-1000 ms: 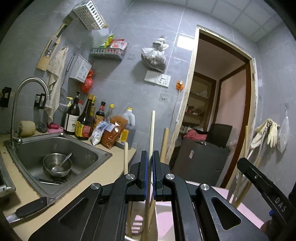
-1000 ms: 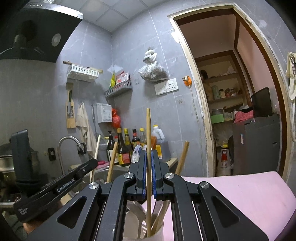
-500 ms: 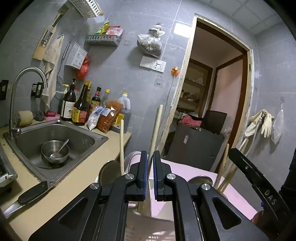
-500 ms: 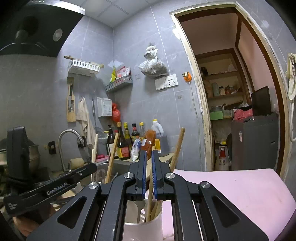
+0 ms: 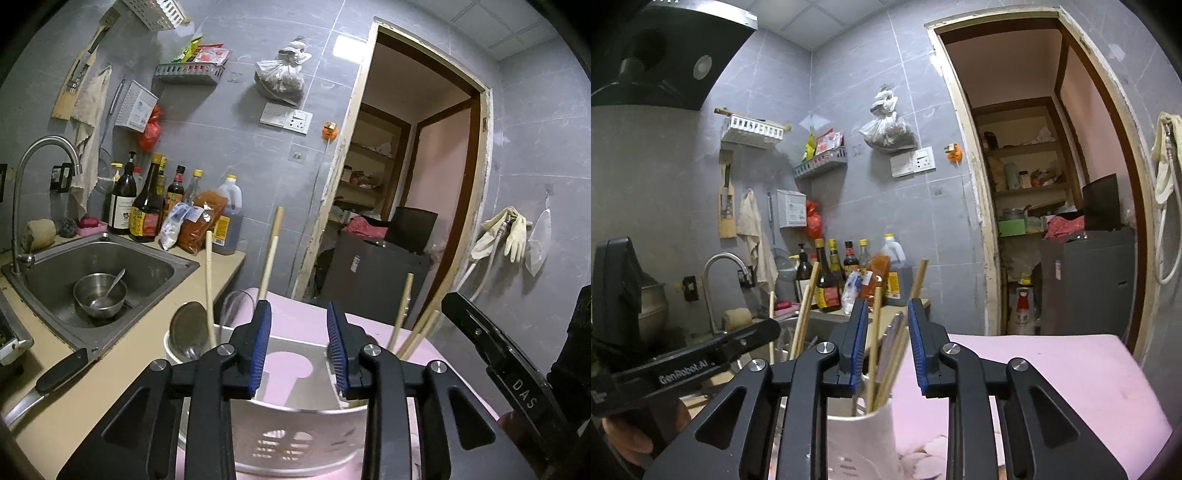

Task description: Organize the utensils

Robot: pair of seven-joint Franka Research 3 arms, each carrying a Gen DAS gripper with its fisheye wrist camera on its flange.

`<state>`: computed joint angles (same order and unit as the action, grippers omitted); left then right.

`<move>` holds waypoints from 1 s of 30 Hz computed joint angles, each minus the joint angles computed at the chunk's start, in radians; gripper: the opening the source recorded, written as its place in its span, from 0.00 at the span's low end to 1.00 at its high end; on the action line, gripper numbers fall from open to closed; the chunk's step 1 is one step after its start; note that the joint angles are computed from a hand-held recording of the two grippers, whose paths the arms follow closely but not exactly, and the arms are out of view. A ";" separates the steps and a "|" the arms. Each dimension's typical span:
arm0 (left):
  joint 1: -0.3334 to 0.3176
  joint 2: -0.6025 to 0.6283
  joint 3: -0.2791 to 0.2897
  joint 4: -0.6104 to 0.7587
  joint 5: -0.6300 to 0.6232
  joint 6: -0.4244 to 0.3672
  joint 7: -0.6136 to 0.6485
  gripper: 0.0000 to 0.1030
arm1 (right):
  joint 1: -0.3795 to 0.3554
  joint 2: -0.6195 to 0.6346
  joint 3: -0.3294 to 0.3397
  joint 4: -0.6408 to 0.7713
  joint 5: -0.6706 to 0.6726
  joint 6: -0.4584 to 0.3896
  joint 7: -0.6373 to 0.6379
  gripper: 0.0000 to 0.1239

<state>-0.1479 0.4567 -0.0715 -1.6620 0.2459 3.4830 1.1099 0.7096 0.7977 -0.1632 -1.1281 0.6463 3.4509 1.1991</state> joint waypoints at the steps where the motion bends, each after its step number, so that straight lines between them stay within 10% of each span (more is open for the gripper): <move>1: 0.000 -0.008 -0.002 -0.008 0.003 -0.003 0.001 0.27 | 0.007 -0.013 -0.009 -0.021 0.009 0.006 -0.004 0.18; 17: -0.058 -0.097 -0.001 -0.114 0.000 -0.073 0.059 0.58 | -0.015 -0.240 0.077 -0.341 0.208 0.133 -0.228 0.45; 21: -0.043 -0.119 -0.029 -0.152 0.022 -0.076 0.053 0.84 | -0.032 -0.295 0.112 -0.406 0.286 0.155 -0.285 0.61; 30: -0.173 -0.167 0.079 -0.241 -0.070 -0.050 0.138 0.95 | -0.089 -0.392 0.206 -0.533 0.361 0.204 -0.381 0.80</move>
